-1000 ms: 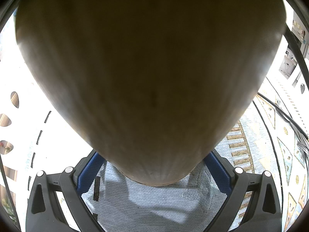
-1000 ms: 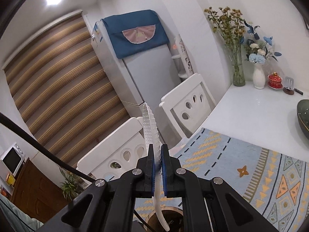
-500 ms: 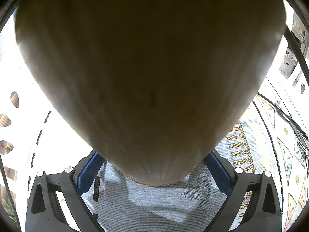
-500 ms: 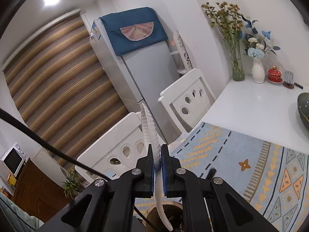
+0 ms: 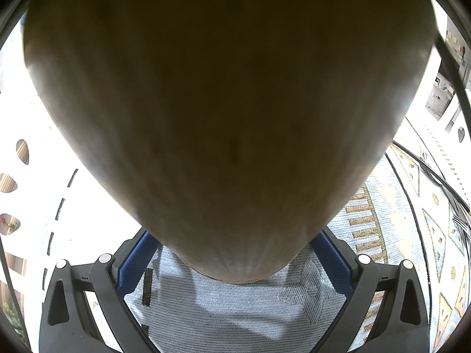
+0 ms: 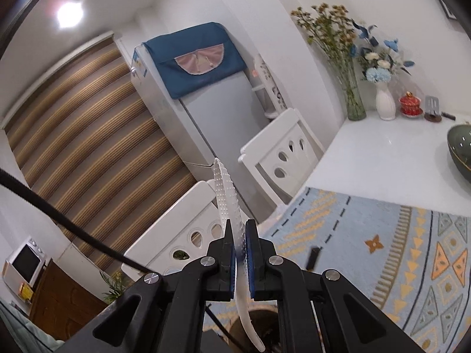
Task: Organize utensils
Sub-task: 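Carry the white spoon with the right tool over the wooden cup and release, then move the open right tool back to the remaining spoons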
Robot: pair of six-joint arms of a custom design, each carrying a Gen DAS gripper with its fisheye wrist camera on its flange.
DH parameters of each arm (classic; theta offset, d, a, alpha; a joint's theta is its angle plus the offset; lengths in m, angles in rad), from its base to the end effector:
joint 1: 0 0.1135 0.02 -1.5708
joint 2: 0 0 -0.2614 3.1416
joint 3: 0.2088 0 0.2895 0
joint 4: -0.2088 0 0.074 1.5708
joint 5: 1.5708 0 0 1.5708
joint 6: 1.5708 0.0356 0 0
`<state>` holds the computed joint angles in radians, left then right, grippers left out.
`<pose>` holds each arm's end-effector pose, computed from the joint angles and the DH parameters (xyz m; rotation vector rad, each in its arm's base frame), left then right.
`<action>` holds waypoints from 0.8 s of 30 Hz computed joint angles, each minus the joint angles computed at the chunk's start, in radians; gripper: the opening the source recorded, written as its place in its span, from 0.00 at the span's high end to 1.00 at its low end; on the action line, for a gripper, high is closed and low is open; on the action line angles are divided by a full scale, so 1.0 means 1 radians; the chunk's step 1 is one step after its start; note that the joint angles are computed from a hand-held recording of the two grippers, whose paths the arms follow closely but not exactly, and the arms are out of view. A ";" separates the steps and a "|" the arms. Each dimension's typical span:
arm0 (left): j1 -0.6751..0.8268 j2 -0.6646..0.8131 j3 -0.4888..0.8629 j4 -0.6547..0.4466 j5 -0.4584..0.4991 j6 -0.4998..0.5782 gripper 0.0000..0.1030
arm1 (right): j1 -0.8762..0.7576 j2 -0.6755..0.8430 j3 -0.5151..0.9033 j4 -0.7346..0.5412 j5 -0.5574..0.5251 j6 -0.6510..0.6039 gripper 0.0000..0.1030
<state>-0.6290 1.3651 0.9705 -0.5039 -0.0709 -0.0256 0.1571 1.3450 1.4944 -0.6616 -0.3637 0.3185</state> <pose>0.2597 -0.1858 0.2302 0.7065 2.3734 -0.1950 0.3201 0.0635 0.4172 -0.0559 2.1143 0.6656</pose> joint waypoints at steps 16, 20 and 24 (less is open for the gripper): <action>-0.024 -0.007 -0.003 -0.006 -0.014 -0.017 0.03 | -0.063 -0.035 -0.039 -0.120 -0.092 -0.033 0.71; -0.011 -0.001 0.017 -0.019 -0.005 -0.008 0.03 | -0.122 -0.112 -0.032 -0.237 -0.096 -0.065 0.71; -0.003 0.000 0.013 -0.014 0.000 -0.001 0.03 | -0.213 -0.204 -0.012 -0.377 -0.098 -0.114 0.62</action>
<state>-0.6321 1.3653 0.9835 -0.5175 -0.0707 -0.0269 -0.0556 1.1413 1.4821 -1.0384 -0.4612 0.2048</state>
